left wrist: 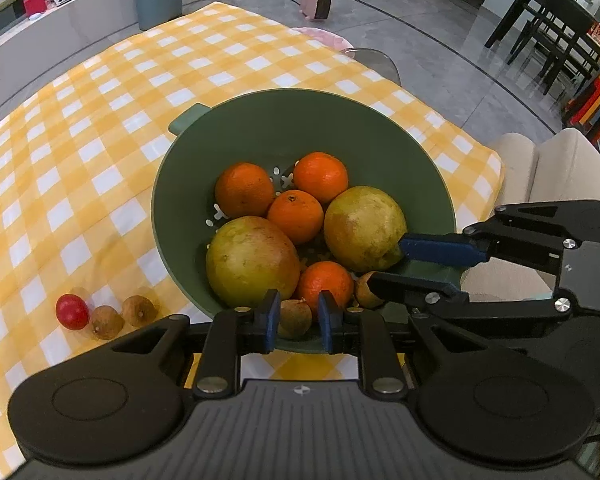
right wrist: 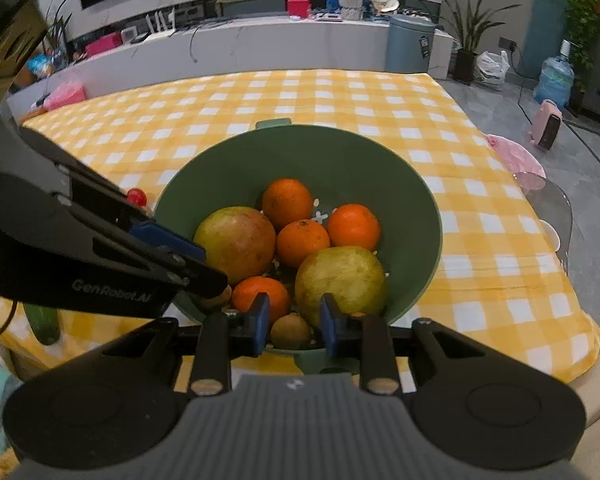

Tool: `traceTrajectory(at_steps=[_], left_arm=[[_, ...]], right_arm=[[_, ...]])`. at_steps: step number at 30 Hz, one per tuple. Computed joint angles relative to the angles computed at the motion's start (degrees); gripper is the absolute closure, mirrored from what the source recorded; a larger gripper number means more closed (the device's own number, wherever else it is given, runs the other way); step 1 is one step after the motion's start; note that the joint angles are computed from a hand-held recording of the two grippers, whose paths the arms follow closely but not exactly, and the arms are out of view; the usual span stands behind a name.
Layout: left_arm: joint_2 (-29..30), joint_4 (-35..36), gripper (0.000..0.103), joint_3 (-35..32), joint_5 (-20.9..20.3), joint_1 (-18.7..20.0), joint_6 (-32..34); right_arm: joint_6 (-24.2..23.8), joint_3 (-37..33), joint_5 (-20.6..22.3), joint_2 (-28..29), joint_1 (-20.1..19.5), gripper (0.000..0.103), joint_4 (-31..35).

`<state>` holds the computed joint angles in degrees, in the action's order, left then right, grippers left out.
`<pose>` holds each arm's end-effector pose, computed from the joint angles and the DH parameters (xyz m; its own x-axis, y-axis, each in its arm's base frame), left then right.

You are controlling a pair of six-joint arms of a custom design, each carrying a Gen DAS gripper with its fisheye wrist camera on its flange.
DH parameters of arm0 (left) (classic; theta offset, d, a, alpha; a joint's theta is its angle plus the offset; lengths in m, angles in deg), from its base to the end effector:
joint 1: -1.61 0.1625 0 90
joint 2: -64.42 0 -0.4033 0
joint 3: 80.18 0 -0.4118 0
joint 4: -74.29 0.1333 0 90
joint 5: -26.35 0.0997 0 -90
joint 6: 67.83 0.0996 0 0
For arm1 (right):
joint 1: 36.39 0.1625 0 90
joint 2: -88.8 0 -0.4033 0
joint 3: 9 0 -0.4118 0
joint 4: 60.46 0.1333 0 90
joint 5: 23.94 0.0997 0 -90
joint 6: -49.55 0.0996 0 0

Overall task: Organize fruits
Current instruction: 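Carry both kiwis over the green colander and release them inside, then move both tools back toward the remaining kiwis and tomato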

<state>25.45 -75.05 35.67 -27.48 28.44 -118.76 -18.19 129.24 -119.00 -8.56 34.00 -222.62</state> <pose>-0.3397 -0.3871 -0.0916 -0.7902 0.1705 -0.5887 0.3766 0.8928 -0.2470 -0.0157 -0.4152 0.2599 -0.6151 -0.6021 0.5091 -0.7455 0.6543 -0.1269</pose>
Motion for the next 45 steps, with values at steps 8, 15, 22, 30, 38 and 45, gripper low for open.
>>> traceTrajectory(at_steps=[8, 15, 22, 30, 38, 45], left_arm=[[-1.95, -1.34, 0.069, 2.58, 2.21, -2.11, -1.51], [-6.17, -3.32, 0.054, 7.24, 5.44, -5.63, -6.4], [-10.78, -0.96, 0.052, 11.58, 9.77, -9.72, -12.75], [-15.83, 18.76, 0.046, 13.1, 13.38, -14.73, -20.08], [-21.09, 23.65, 0.046, 18.92, 11.02, -16.73, -30.26], [-24.05, 23.44, 0.046, 22.91, 9.72, -17.91, -35.17]], right_arm=[[-0.08, 2.63, 5.83, -3.22, -2.63, 0.036, -4.01], [7.19, 3.09, 8.19, -4.58, -3.8, 0.028, -3.56], [8.7, 5.7, 11.66, -8.01, -5.09, 0.023, -2.7], [3.44, 10.72, 17.87, -13.34, -5.51, 0.022, 0.28], [-2.22, 14.34, 15.54, -13.49, -1.07, 0.022, 1.02], [-4.39, 16.75, 10.2, -7.37, 3.13, 0.033, -6.1]])
